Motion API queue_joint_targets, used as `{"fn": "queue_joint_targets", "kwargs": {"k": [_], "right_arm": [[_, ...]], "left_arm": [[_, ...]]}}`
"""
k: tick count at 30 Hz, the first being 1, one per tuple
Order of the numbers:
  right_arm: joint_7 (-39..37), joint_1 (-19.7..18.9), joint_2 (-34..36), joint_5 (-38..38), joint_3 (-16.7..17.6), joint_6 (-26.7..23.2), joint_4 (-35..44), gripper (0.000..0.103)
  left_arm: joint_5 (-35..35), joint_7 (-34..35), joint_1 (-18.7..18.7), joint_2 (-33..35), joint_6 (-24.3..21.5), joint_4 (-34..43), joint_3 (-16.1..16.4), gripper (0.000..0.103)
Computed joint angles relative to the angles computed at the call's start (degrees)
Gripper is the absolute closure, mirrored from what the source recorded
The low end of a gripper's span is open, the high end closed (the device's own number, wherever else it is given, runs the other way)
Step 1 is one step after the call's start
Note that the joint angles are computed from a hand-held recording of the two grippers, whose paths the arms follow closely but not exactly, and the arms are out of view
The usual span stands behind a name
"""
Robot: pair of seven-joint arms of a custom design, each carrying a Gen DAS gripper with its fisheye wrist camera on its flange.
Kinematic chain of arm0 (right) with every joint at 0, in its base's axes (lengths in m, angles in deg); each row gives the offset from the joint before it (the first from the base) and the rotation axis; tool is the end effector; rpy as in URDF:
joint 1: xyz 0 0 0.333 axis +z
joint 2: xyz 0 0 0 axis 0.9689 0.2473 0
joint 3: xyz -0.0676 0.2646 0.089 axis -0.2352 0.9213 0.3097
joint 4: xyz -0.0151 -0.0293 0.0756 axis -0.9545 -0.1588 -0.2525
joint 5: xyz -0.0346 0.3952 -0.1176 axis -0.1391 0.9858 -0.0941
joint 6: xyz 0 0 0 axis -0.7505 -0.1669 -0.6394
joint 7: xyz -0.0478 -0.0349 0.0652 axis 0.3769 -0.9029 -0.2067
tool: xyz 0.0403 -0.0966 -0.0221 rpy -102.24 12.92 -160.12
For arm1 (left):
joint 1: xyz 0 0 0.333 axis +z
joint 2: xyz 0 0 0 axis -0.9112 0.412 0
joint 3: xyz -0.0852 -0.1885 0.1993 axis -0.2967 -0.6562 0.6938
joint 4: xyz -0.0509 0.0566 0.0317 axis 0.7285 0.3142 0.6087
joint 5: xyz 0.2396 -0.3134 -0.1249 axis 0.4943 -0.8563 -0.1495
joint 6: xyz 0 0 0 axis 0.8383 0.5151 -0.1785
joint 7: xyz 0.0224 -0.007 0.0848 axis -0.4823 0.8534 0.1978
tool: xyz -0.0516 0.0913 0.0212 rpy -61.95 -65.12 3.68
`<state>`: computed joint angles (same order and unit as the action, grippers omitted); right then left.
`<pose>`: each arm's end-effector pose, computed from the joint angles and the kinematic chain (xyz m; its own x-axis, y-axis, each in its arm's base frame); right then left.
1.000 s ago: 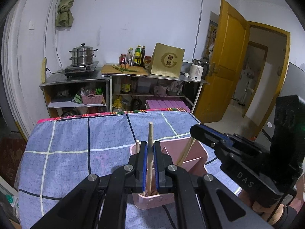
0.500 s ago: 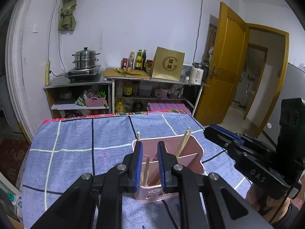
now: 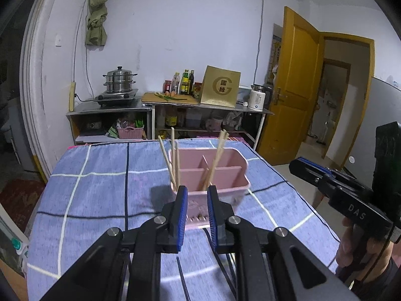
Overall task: Organize utensils
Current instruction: 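Withdraw both grippers from the basket down to the remaining chopsticks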
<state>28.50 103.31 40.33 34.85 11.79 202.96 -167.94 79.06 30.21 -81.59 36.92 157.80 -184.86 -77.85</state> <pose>0.4263 0.1694 0.5850 0.3439 -0.9172 -0.2010 -0.4198 0.0413 -0.9067 0.4534 -0.3766 0.6138 -0.3054 -0.9417 0.1414 -0.5188 0.0400 -0.8540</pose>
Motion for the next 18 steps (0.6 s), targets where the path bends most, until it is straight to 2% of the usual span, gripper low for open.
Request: {"fn": "queue_joint_targets", "kwargs": {"k": [8, 14, 18], "right_arm": [[1.2, -1.5, -8.4, -0.9, 2.1, -1.1, -8.0, 0.081], [3.3, -3.3, -14.5, -1.6, 3.4, -4.3, -13.2, 0.081], [5.2, -5.8, -17.4, -2.8, 5.6, -5.6, -15.9, 0.081]], "left_arm": [[-0.9, -1.4, -0.3, -6.4, 1.7, -7.7, -2.0, 0.088], [-4.0, -0.5, -0.5, -9.0, 3.0, -12.1, -3.1, 0.088], [-6.2, 0.2, -0.9, -9.9, 3.7, -14.4, -3.5, 0.088]]}}
